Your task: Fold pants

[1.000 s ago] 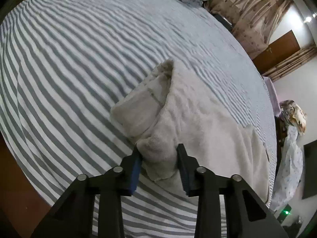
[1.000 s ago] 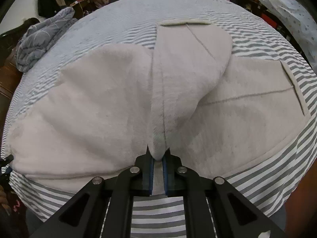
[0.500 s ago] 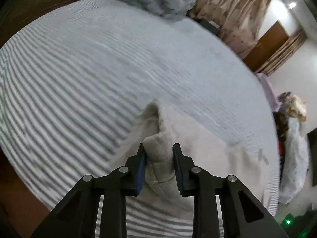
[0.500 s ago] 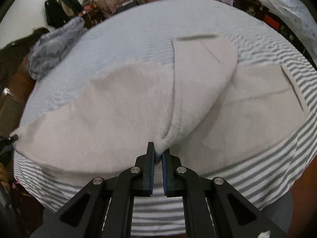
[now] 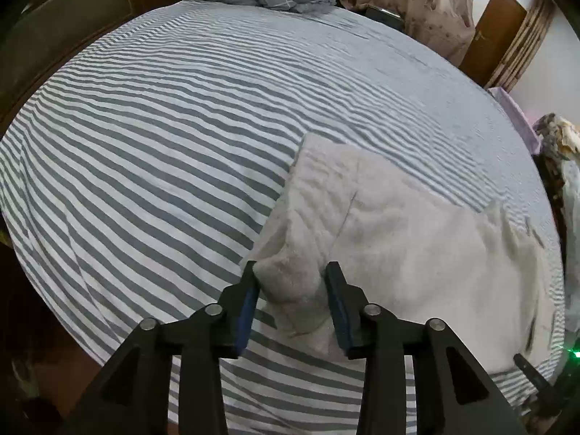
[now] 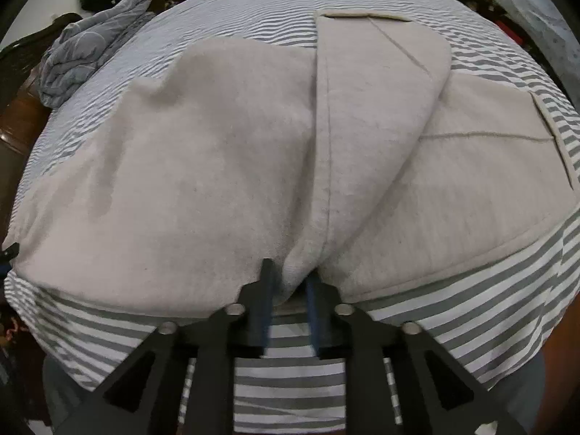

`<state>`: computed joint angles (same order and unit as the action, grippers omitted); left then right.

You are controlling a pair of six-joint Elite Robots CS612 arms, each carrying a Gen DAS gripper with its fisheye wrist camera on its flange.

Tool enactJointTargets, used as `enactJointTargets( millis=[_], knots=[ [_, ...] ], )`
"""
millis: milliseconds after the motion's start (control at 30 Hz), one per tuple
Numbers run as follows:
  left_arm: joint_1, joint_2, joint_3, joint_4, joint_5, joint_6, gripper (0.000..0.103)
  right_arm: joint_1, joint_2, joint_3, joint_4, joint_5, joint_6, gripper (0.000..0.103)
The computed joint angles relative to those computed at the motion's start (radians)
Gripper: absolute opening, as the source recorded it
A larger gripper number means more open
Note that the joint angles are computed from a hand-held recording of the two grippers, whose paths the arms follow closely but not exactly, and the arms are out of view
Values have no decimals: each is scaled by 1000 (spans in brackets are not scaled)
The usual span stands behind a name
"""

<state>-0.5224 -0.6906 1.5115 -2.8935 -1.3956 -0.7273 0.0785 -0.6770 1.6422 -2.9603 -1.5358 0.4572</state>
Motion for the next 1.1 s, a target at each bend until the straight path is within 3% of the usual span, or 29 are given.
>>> enactJointTargets(
  millis=[33, 200, 333, 400, 467, 633, 767, 967, 1100],
  knots=[
    [-4, -6, 7, -8, 10, -1, 42, -5, -9, 13, -18, 16, 3, 38],
    [-42, -40, 36, -22, 131, 67, 46, -34, -70, 75, -60, 30, -24, 38],
    [-86, -52, 56, -90, 196, 176, 47, -52, -101, 61, -5, -9, -101, 38],
    [-110, -53, 58, -104, 194, 226, 47, -56, -104, 29, 45, -37, -139, 39],
    [-126, -44, 53, -145, 129, 275, 47, -56, -91, -37, 120, -44, -179, 39],
    [-179, 11, -19, -152, -19, 406, 47, -60, -6, -271, 335, -22, -201, 39],
    [-217, 83, -127, -110, -137, 460, 47, -68, 81, -466, 518, 7, -189, 38],
    [-257, 162, -242, -77, -208, 479, 47, -40, 250, -784, 800, -115, -237, 38],
    [-270, 193, -283, -56, -221, 514, 47, -20, 354, -953, 916, -227, -258, 38]
  ],
)
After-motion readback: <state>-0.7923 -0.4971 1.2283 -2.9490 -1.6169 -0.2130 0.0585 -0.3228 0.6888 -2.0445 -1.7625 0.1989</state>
